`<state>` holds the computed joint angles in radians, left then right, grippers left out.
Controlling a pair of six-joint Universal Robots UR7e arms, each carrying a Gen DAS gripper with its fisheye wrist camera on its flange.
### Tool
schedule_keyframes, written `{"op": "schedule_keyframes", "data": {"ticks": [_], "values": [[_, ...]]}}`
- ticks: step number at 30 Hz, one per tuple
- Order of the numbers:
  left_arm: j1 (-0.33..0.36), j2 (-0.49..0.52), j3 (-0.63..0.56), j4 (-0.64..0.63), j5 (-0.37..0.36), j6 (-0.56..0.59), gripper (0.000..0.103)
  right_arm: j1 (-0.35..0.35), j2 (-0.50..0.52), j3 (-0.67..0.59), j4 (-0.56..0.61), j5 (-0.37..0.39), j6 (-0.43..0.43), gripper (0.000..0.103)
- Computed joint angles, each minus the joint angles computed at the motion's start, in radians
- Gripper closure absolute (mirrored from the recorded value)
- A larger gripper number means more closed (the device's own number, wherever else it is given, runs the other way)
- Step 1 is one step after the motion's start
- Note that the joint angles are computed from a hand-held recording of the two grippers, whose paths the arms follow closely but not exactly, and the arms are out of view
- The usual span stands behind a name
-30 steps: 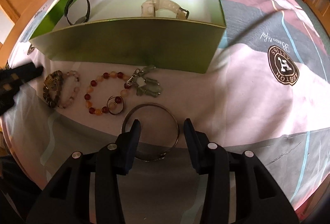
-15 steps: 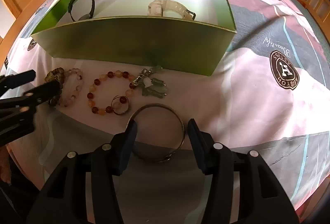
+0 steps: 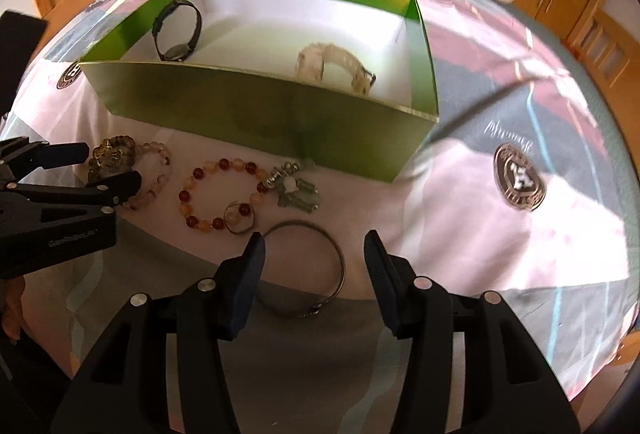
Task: Organize jewelry
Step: 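Grasp the silver bangle with the right tool while the left tool grasps the brown bead bracelet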
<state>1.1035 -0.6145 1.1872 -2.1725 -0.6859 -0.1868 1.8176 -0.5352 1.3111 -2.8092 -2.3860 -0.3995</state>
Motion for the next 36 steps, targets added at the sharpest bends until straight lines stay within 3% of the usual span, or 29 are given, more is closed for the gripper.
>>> {"op": "schedule_keyframes", "data": {"ticks": [4,6,7,11,17,24,32,36], "values": [[0.005,0.004,-0.009,0.008,0.001,-0.003,0.029,0.006,0.017,-0.017,0.005,-0.008,-0.024,0.048],[0.01,0.003,-0.016,0.009,-0.007,-0.005,0.043,0.005,0.014,-0.019,0.033,-0.002,-0.002,0.048],[0.016,0.0,-0.025,0.018,-0.025,-0.019,0.056,0.001,0.004,-0.011,0.044,0.003,0.01,0.048],[0.033,-0.01,-0.044,0.036,-0.048,-0.058,0.072,-0.015,0.006,-0.034,0.075,0.016,0.048,0.048],[0.054,-0.038,-0.057,0.038,-0.105,-0.096,0.075,-0.037,-0.023,-0.04,0.109,0.05,0.113,0.048],[0.069,-0.075,-0.055,0.005,-0.163,-0.11,0.082,-0.072,-0.064,-0.046,0.201,0.109,0.274,0.048],[0.065,-0.094,-0.038,0.001,-0.162,-0.136,0.081,-0.076,-0.077,-0.03,0.203,0.114,0.301,0.048],[0.079,-0.066,-0.076,0.071,-0.16,-0.176,0.076,-0.075,-0.068,-0.044,0.221,0.112,0.304,0.048]]}}
